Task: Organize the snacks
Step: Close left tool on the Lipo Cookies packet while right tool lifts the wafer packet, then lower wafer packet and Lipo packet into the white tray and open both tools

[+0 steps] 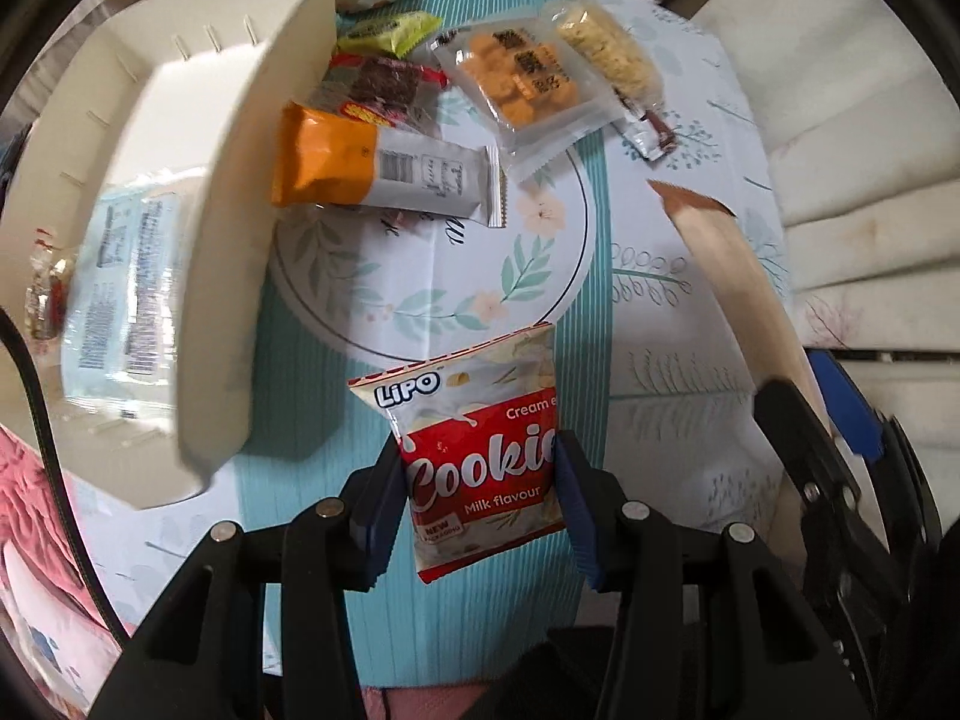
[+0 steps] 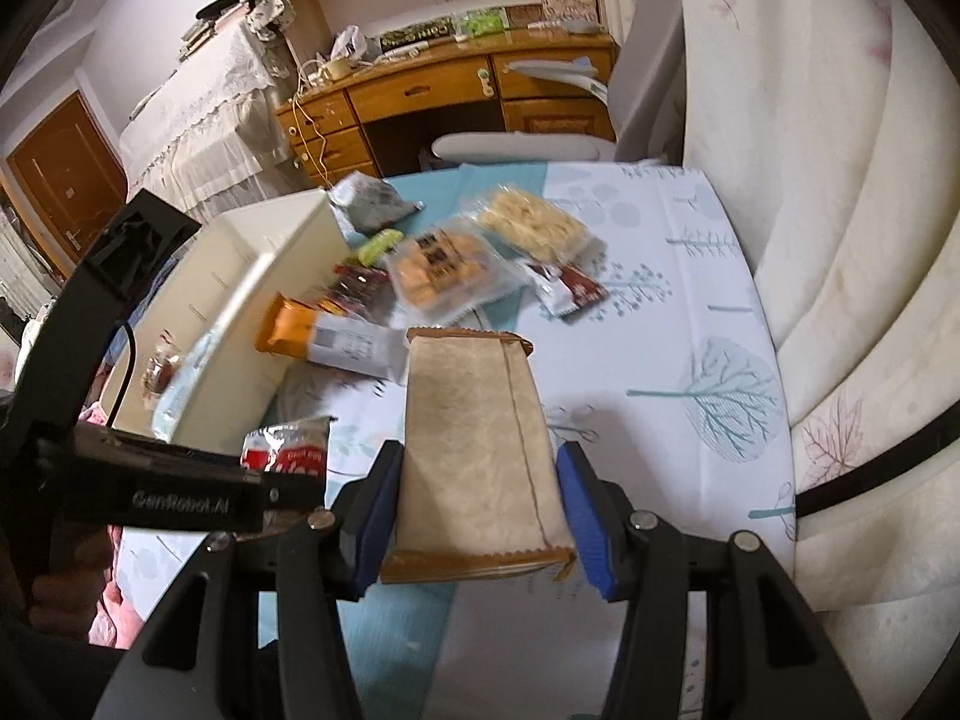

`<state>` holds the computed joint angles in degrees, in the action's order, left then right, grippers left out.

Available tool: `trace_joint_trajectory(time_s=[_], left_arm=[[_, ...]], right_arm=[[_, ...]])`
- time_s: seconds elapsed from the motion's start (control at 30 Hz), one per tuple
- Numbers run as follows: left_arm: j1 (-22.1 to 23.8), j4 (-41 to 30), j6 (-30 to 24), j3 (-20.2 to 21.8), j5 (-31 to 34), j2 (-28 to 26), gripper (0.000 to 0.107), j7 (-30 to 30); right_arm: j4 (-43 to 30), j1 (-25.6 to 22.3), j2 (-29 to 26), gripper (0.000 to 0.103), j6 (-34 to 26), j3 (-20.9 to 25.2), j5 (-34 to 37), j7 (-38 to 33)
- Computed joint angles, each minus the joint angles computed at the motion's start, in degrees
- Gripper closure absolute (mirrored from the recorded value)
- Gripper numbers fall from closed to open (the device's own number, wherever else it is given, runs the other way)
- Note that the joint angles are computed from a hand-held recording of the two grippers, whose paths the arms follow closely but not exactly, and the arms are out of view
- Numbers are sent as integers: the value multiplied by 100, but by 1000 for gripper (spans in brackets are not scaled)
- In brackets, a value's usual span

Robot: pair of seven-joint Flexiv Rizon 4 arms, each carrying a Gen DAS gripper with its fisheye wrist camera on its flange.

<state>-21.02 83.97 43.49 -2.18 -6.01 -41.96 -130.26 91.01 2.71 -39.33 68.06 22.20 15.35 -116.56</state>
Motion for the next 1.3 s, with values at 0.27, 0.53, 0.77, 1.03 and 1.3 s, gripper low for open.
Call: trace_joint_trajectory(time_s=[0.27,0.53,0.77,1.03,1.3], left_arm=[[17,767,380,62,254,903,61,187],[195,1537,847,169,507,1643,61,399],[460,2392,1617,213,579,2218,61,642],[848,3281,2557,246,529,2712,61,1181],[1331,4120,3486,87,-180,2955,61,2253]], right_arm=[[463,317,434,51,572,19,9,396],[832,607,727,51,1121,125,-200,872],[1004,954,776,51,1561,166,-568,1452],[1105,1376,682,51,1999,153,-1119,2206],[1104,1780,488,51,2255,53,-1637,3011]])
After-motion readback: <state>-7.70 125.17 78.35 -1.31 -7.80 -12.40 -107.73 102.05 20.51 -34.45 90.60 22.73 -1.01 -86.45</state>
